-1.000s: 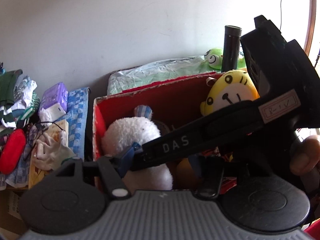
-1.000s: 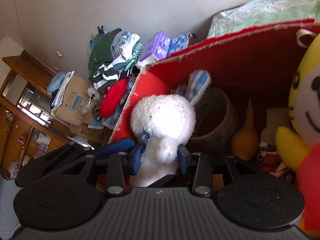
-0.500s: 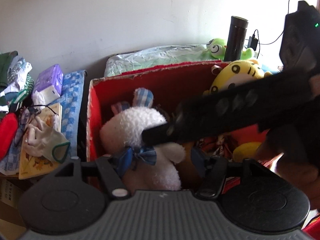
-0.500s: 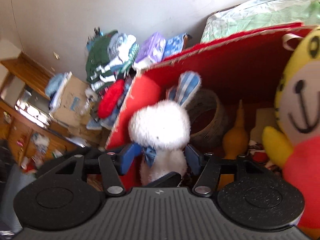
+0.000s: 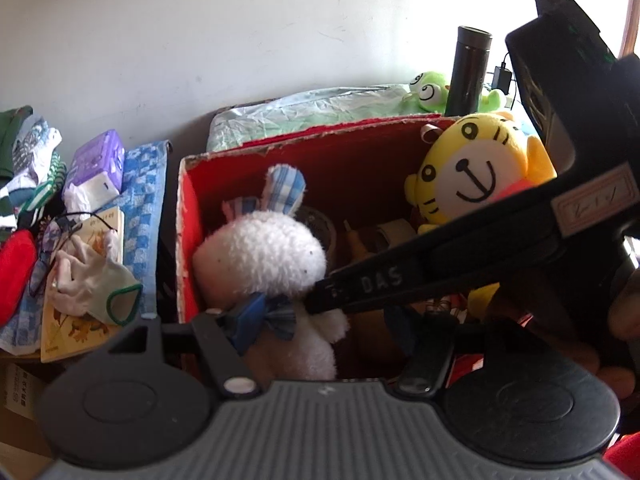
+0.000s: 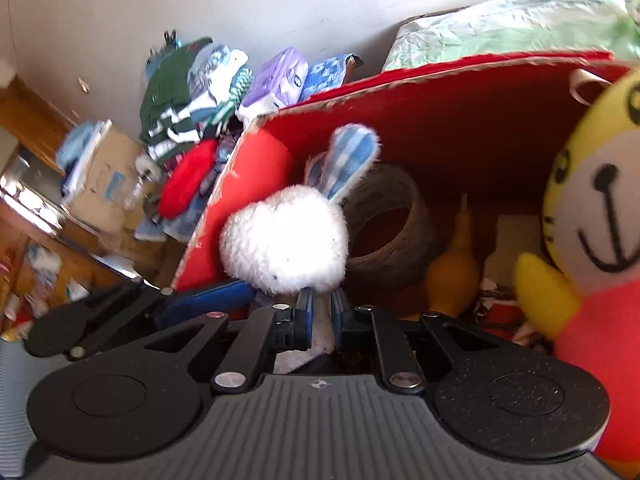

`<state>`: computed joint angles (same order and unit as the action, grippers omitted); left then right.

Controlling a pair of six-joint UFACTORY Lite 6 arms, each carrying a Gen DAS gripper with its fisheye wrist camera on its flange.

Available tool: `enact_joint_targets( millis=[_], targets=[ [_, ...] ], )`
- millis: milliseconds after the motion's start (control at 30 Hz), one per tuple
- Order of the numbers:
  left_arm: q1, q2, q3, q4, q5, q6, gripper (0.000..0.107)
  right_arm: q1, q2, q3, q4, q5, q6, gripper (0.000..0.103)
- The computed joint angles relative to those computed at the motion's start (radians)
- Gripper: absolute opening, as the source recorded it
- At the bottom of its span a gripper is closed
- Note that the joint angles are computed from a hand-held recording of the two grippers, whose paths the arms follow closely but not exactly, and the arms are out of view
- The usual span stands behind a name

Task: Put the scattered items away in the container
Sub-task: 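Lower the bunny plush into the red box and open the right gripper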

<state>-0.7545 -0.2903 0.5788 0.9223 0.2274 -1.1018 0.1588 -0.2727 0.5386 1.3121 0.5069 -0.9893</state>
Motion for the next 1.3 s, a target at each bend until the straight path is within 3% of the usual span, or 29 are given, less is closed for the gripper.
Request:
enact_joint_targets(
  millis=[200,367,767,867,1033,1300],
  targets=[
    [0.006,-0.002,-0.001,-0.006,-0.012,-0.009,0.067,-0.016,0.008,-0.011,0.033,0.004,-0.037,0.014],
    [-0.014,0.022,0.013,0.048,0.018,-0.069,0.071,-0.014,-0.031,-0.032,0.019,-0.003,0.011,0.024],
    [-0.044,0.029,0.048,-0.019,0.074,-0.036,0.074,-0.020,-0.111,-0.078,0.005,-0.022,0.068,0.024],
    [-0.074,0.037,0.062,0.002,0.117,-0.077,0.079,-0.016,-0.145,-0.092,-0.020,-0.034,0.106,0.024],
    [-0.068,0.040,0.079,-0.101,0.136,-0.012,0.080,-0.002,-0.217,-0.122,-0.099,-0.067,0.208,0.024],
    [-0.094,0.037,0.094,-0.123,0.201,-0.040,0.081,0.008,-0.368,-0.199,-0.244,-0.114,0.412,0.024]
  ],
)
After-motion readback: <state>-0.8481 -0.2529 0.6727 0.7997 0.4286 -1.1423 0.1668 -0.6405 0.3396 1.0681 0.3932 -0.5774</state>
